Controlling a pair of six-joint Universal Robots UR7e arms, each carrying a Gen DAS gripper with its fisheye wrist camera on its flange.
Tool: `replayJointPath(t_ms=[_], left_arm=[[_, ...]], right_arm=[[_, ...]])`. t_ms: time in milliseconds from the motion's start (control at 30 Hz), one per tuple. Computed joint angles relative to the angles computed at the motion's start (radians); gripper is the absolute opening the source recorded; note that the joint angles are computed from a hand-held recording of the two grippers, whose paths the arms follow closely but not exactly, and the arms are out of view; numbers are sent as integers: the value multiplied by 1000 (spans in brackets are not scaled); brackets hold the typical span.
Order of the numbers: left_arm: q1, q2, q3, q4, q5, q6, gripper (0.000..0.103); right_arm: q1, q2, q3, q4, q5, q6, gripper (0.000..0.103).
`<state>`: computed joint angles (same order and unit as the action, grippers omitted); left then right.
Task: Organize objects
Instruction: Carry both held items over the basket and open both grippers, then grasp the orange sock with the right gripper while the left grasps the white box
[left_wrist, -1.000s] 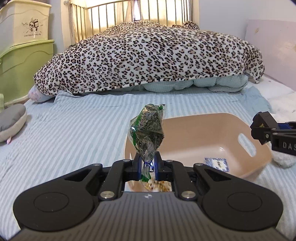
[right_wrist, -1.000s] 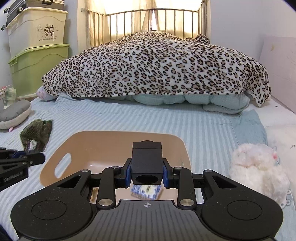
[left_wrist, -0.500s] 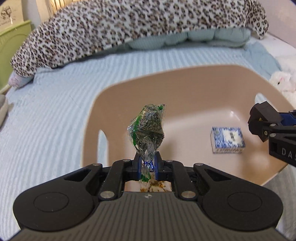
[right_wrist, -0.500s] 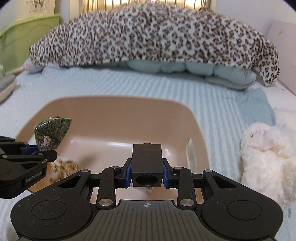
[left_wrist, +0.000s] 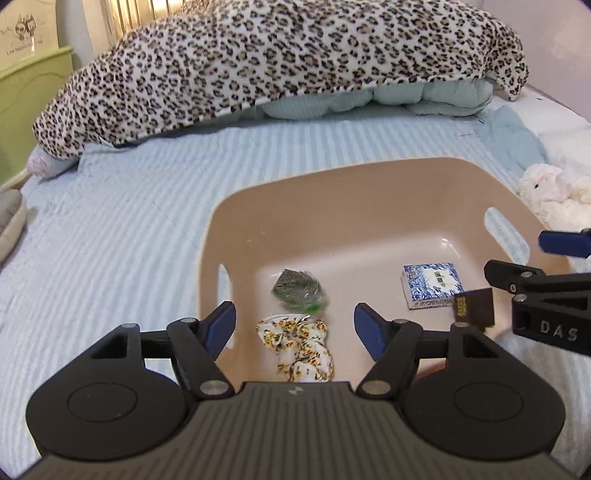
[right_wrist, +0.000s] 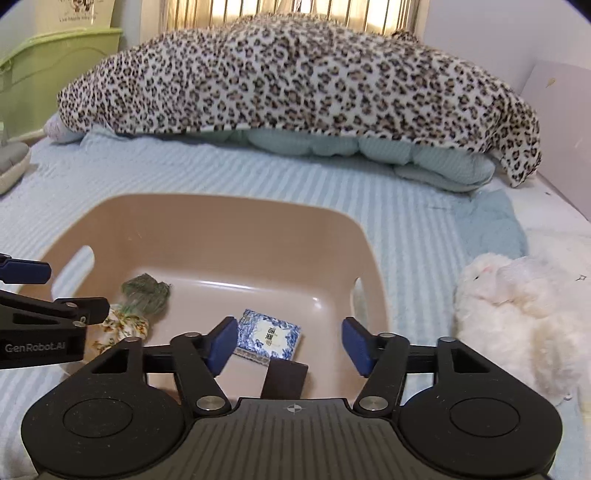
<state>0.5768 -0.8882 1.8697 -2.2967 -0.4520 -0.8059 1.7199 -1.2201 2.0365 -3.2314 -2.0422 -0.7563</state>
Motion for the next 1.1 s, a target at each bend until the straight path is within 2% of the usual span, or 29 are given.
replayJointPath(t_ms=[267, 600, 867, 1100], left_arm=[[-62, -80, 77, 117, -8, -139, 77], [-113, -147, 156, 250, -54, -288, 79], [-83, -148, 204, 220, -106, -298, 79], [-45, -114, 221, 139, -133, -228, 79]], right_arm=[[18, -108, 68, 63, -2, 26, 86], [-1, -170, 159, 104, -17, 46, 89], [-32, -143, 194, 115, -46, 56, 89], [-45, -85, 192, 118, -77, 55, 89]])
